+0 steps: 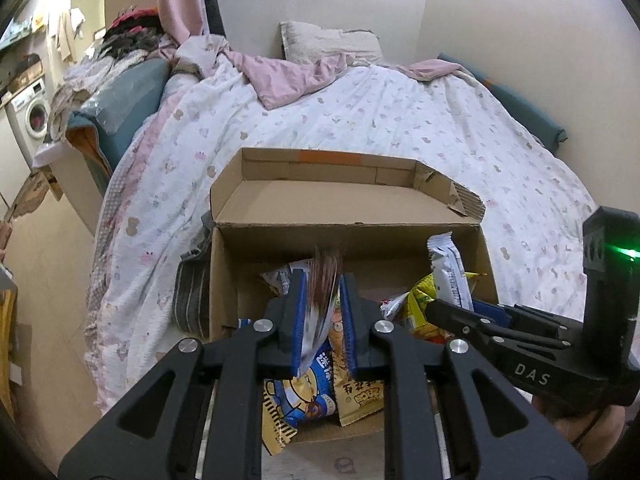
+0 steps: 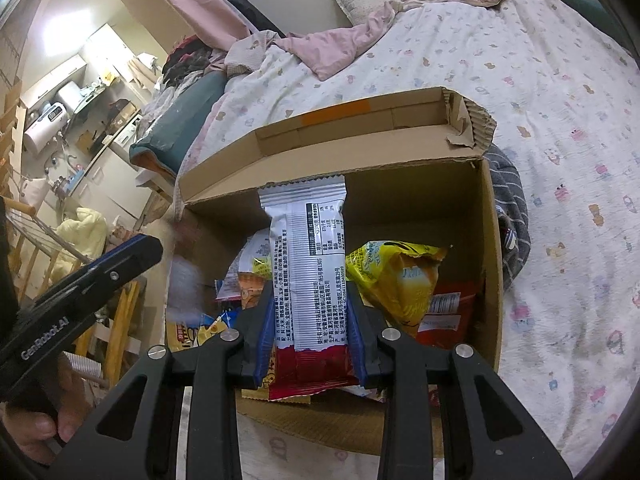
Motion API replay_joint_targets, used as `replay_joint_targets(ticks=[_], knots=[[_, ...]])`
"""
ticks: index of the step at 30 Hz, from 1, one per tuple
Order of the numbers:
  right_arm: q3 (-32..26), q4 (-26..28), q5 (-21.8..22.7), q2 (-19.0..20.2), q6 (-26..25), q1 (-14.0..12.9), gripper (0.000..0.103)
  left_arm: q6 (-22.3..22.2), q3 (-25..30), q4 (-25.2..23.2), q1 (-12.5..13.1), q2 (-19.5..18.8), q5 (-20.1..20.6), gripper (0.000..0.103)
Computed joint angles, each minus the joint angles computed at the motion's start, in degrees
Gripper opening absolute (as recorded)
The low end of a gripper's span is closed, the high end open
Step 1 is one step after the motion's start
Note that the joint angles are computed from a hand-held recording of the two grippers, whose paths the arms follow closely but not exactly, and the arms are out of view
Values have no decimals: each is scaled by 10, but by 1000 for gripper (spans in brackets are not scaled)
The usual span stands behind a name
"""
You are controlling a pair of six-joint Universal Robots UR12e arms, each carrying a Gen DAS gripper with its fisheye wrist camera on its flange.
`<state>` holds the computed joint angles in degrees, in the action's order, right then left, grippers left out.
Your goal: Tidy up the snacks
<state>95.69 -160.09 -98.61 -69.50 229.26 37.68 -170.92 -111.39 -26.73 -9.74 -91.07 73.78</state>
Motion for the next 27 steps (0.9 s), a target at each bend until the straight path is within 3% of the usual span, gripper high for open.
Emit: replay_joint_targets(ticks=[1,3,5,9,13,16,20,25,27], knots=[[0,0,1,0,-1,0,33,0,-1,3,1,1,0,17],[-2,4,-1,0,-3,1,33,-9,-3,9,3,3,-2,39],[-2,6,-1,0,-6,3,33,-18,-7,19,7,6,-10,49],[-1,7,0,-2,-10,4,36,-19,-12,33,8,10,-3,57],[1,6,2,-3,-14,4,36,-13,-19,42,14,18,-15,57],[1,14,-10,-6,-16,7,37,-18,-26,50,17,24,-2,57],[9,-1,-35,-14,-16,14,68,-32,-32,50,20,34,18,57],[24,-29,-68,-30,-8,28,69,-31,-50,77,25,50,33,59],[28,-34,-90,-37,-10,37,73,-18,-59,93,26,58,42,69]])
